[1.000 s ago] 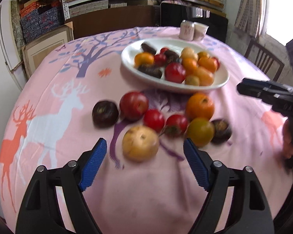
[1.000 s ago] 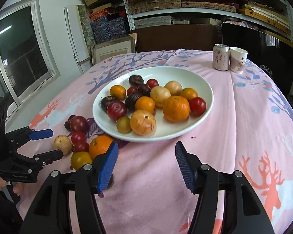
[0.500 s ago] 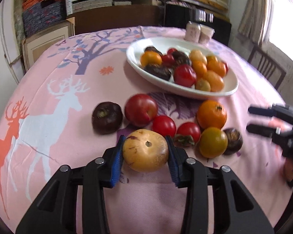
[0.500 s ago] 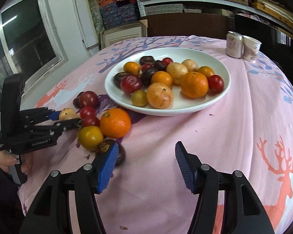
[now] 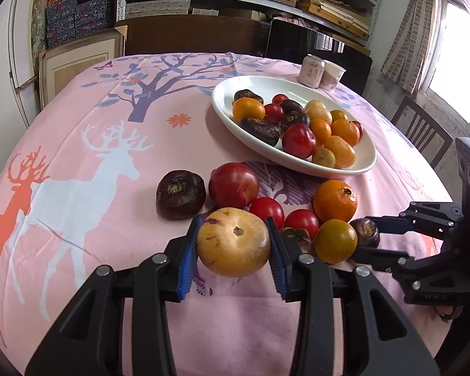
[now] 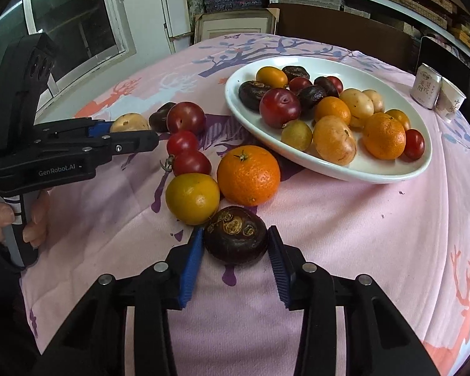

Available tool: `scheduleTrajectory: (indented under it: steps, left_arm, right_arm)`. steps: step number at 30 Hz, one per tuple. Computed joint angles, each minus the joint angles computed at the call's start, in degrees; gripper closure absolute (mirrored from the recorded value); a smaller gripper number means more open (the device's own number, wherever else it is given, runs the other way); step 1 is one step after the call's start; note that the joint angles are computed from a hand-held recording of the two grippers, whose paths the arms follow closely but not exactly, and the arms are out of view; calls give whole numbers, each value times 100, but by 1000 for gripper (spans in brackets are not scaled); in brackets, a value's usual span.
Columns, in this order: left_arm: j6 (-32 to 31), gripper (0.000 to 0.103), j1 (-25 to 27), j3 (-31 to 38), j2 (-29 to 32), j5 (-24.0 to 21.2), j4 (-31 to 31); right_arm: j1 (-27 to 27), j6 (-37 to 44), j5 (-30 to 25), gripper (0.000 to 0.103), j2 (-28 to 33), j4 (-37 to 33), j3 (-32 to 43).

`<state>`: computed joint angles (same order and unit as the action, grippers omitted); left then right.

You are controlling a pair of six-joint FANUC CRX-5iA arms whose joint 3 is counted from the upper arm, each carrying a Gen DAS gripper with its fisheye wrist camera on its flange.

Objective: Organize fruits
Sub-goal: 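Carry potato and dark fruit over the plate and open both grippers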

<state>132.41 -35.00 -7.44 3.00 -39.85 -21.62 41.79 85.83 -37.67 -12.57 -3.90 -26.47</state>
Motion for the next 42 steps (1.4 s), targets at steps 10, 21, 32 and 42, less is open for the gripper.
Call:
scheduleTrajectory:
  steps: [10,21,32,42]
  left_arm:
    - [287,64,-129,-40,-127,90,-345]
    - [-263,64,-270,707,323,6,-206]
    - [-1072,51,202,2488,1799,-182,639]
    - [-689,27,277,1344,921,234,581]
  right_arm:
    - [-394,263,143,61,-499,-548,-191]
    - [-852,-1360,1348,61,-860,677,-463]
    - [-1097,-1495,1631,57,798,732,853]
    - [-963,-1297,1314,39,237,612,367]
